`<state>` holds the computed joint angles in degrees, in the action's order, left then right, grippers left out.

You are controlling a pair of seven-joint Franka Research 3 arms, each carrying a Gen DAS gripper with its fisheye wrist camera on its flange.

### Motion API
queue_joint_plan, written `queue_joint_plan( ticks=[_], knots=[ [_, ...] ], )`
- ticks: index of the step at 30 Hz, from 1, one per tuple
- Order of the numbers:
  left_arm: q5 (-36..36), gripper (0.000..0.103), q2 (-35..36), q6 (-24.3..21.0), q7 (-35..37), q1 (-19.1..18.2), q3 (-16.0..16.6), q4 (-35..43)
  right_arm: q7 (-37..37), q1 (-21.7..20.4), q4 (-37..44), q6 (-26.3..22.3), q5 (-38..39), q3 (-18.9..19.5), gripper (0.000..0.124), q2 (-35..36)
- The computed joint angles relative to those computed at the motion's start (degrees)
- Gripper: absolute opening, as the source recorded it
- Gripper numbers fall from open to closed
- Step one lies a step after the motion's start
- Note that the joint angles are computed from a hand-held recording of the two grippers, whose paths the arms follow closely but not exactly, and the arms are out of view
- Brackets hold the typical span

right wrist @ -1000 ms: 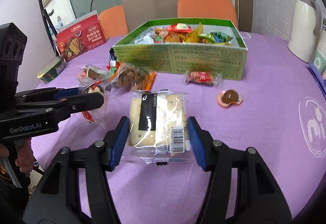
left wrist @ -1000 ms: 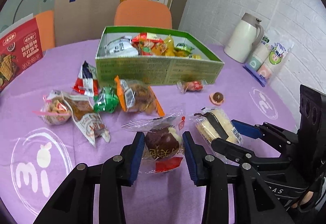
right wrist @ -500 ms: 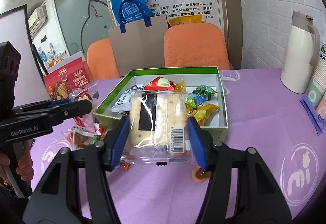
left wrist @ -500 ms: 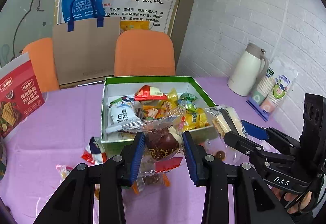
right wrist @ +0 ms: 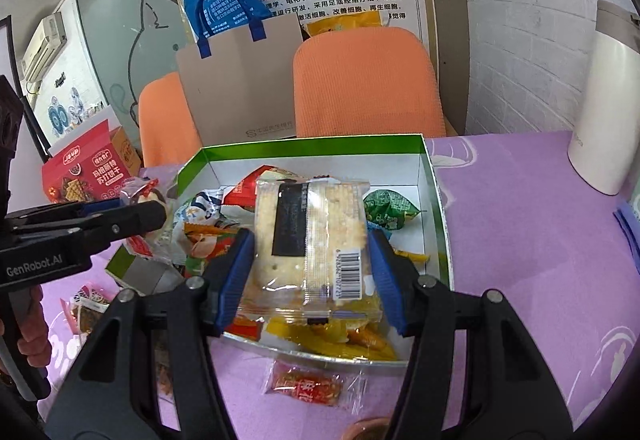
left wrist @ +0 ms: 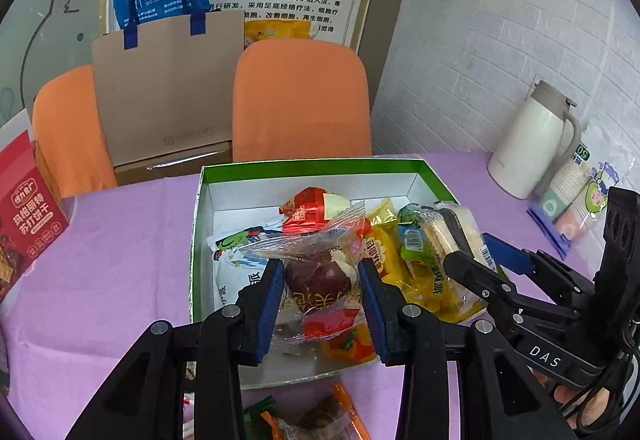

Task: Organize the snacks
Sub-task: 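Carry both packs into the green box and open both grippers, then move both grippers back toward the remaining snacks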

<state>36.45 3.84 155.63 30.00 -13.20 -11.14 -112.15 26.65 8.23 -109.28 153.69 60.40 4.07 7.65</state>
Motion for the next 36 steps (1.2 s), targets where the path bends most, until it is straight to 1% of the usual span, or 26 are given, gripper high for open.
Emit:
queue_joint_plan(
  ticks=[2, 3, 4, 5, 6, 7, 8, 9, 12, 14, 18, 23, 27, 31, 33, 36],
  knots=[
    [0.6, 0.04, 1.0, 0.0, 0.0, 0.1, 0.3, 0.6, -0.7, 0.3, 0.7, 0.2, -1.3, 0.2, 0.061, 1.2],
    [1.3, 0.049, 1.2, 0.4, -0.4, 0.1, 0.5, 0.6, -2.1, 0.4, 0.4, 1.3, -1.2, 0.5, 0.068, 1.3],
    [1.6, 0.059, 1.4, 1.0, -0.7, 0.1, 0.6, 0.4, -4.3, 0.3, -0.2, 2.6, -0.1, 0.9, 0.082, 1.1],
    [2.9, 0.083, 1.3, 1.5, -2.3, 0.0, 0.9, 0.1, -6.5, 0.2, -0.6, 3.5, 1.5, 1.2, 0.089, 1.0],
    [6.3, 0.096, 0.9, 1.7, -6.2, -0.3, 1.5, -0.3, -9.1, 0.1, -1.1, 4.3, 3.6, 1.6, 0.095, 0.7],
    [11.5, 0.099, 0.4, 1.9, -11.6, -0.7, 2.1, -0.9, -10.6, 0.0, -1.5, 4.6, 5.0, 1.7, 0.097, 0.5],
    [14.8, 0.103, 0.1, 1.9, -14.9, -0.7, 2.2, -1.2, -10.5, 0.1, -1.3, 4.4, 5.0, 1.4, 0.097, 0.7],
    [16.1, 0.103, -0.2, 1.7, -16.5, -0.5, 2.1, -1.4, -9.8, 0.2, -1.4, 4.5, 4.5, 1.2, 0.099, 0.7],
    [13.1, 0.103, -0.1, 1.1, -14.7, 0.3, 1.4, -1.4, -6.2, 0.6, -1.5, 4.9, 1.8, 0.7, 0.1, 0.9],
    [13.2, 0.103, -0.4, 0.4, -15.0, 0.4, 1.1, -1.6, -5.4, 0.4, -1.8, 4.6, 1.4, 0.6, 0.1, 0.4],
    [13.7, 0.103, -1.5, 0.2, -15.4, 0.5, 0.6, -2.4, -7.4, 0.3, -4.0, 4.2, 3.7, 0.4, 0.101, -2.5],
    [15.2, 0.103, -4.1, -0.7, -16.8, 0.5, -0.5, -3.6, -9.8, 1.3, -6.6, 3.2, 6.7, -0.8, 0.101, -6.7],
    [14.1, 0.103, -7.5, -0.9, -16.4, 0.5, -1.8, -5.6, -12.0, 2.5, -10.3, 3.3, 9.6, -2.3, 0.102, -11.4],
    [12.8, 0.103, -12.5, -4.2, -16.2, 0.4, -3.9, -8.6, -14.8, 3.7, -15.0, 1.7, 12.2, -4.4, 0.102, -17.3],
    [11.9, 0.103, -15.4, -6.1, -16.2, 0.3, -5.1, -10.5, -15.1, 4.3, -17.3, 1.2, 12.3, -5.3, 0.102, -19.9],
    [10.7, 0.103, -19.6, -7.6, -17.0, 0.4, -6.5, -14.0, -15.7, 5.1, -21.0, 0.3, 12.1, -6.7, 0.102, -23.7]
  ],
)
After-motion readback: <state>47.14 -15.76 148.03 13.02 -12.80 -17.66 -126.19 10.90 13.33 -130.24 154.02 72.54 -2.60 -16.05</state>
